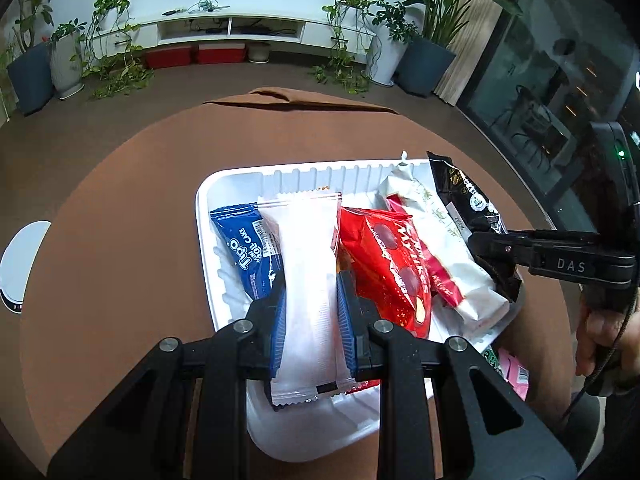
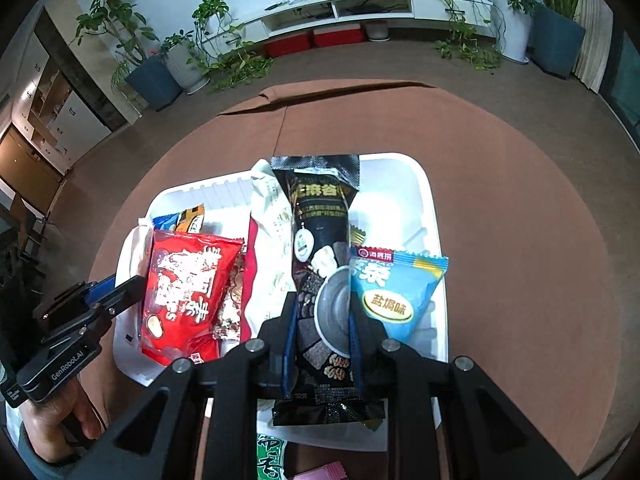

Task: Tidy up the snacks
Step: 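Carry both packets into the white tray and open both tools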

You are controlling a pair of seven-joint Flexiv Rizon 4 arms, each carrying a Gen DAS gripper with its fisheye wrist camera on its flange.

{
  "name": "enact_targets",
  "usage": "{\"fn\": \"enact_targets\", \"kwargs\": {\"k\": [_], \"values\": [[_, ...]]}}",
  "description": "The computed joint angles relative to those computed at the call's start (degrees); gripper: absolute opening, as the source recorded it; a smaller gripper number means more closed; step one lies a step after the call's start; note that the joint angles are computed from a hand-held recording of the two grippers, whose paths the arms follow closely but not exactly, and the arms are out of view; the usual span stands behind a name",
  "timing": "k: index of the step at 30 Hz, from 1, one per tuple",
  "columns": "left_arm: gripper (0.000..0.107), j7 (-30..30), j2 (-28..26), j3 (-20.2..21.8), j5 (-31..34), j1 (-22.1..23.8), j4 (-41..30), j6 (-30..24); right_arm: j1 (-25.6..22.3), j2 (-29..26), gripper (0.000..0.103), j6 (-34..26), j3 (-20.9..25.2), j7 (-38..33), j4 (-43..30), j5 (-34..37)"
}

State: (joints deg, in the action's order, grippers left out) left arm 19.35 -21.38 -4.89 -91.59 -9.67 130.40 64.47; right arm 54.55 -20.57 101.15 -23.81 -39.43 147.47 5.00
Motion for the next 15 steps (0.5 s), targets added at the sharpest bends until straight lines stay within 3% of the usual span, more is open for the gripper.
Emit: {"fn": "enact_targets", "kwargs": {"k": [7, 15], "values": [[0.022, 0.3, -2.0, -0.4, -0.8, -1.0, -1.5, 2.3, -0.6, -0.6, 0.024, -1.0, 1.2, 1.1, -0.8, -0.9], [0.022, 1.5, -3.9, -1.0, -2.9, -2.3, -3.3, 4.8, 2.4, -1.0, 0.025, -2.5, -2.1, 2.5, -1.0, -3.3]]}}
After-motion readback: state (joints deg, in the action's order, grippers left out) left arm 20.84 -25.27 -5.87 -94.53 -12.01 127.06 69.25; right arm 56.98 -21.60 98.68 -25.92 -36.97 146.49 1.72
